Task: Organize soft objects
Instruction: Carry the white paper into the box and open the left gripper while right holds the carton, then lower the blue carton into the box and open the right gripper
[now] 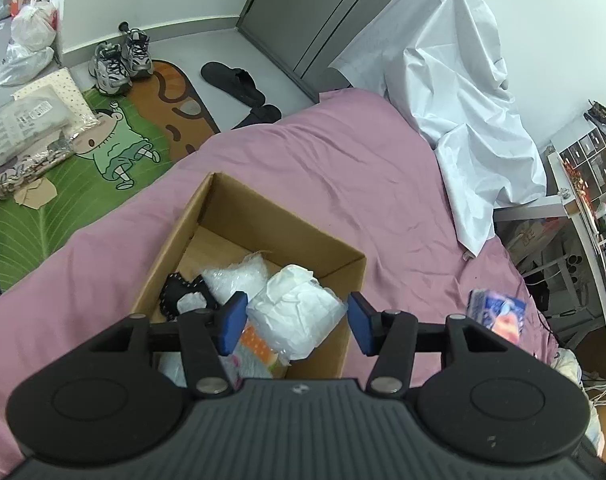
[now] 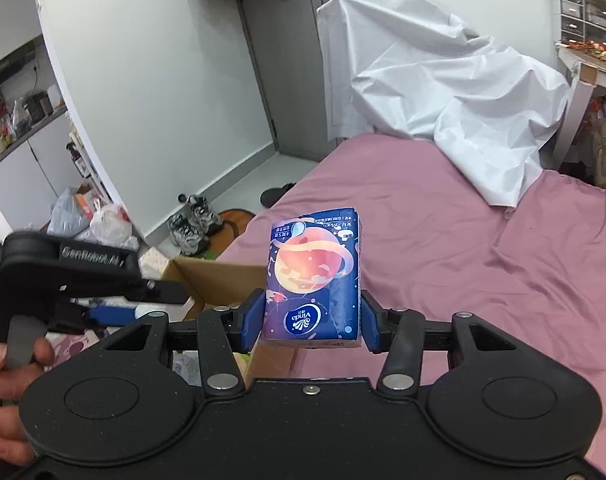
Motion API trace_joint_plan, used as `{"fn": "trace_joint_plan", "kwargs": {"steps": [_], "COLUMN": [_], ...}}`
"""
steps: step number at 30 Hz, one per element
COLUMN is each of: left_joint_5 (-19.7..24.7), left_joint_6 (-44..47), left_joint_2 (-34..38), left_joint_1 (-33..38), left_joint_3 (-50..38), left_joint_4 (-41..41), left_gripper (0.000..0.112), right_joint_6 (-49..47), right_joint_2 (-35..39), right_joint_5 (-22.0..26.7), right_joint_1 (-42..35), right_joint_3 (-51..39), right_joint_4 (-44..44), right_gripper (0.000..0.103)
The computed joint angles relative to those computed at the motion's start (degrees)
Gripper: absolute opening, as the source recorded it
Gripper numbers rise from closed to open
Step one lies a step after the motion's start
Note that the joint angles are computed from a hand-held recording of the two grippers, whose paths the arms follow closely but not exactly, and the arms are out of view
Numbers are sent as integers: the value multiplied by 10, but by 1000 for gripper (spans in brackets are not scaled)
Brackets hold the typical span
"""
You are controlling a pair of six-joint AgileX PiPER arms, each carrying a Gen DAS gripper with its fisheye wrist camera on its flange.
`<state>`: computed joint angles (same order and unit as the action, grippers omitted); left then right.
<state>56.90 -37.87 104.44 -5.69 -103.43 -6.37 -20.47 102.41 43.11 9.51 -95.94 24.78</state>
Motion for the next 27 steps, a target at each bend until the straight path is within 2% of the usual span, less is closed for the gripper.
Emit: {"fn": "trace_joint_plan", "kwargs": {"steps": [4, 7, 9, 22, 27], "left_joint_5": [-38, -57, -65, -47, -36], "left_joint_6": [39, 69, 74, 111, 105], "left_joint_2": [5, 9, 3, -43, -65], "left_joint_1": [17, 28, 33, 77, 89], "left_joint_3": [11, 15, 27, 71, 79], "left_joint_4": [-51, -94, -95, -81, -69], "left_gripper": [57, 70, 72, 76, 77], "right_joint_6": [13, 19, 24, 45, 40], "right_joint_2": [14, 23, 30, 31, 16], "right_joint_5": [4, 9, 12, 24, 46], "right_joint_1": [13, 20, 25, 72, 86], "right_joint_3": [-11, -19, -23, -21, -13], "right_joint_4": [-20, -28, -36, -75, -81], "right_gripper": [48, 48, 48, 48, 50]}}
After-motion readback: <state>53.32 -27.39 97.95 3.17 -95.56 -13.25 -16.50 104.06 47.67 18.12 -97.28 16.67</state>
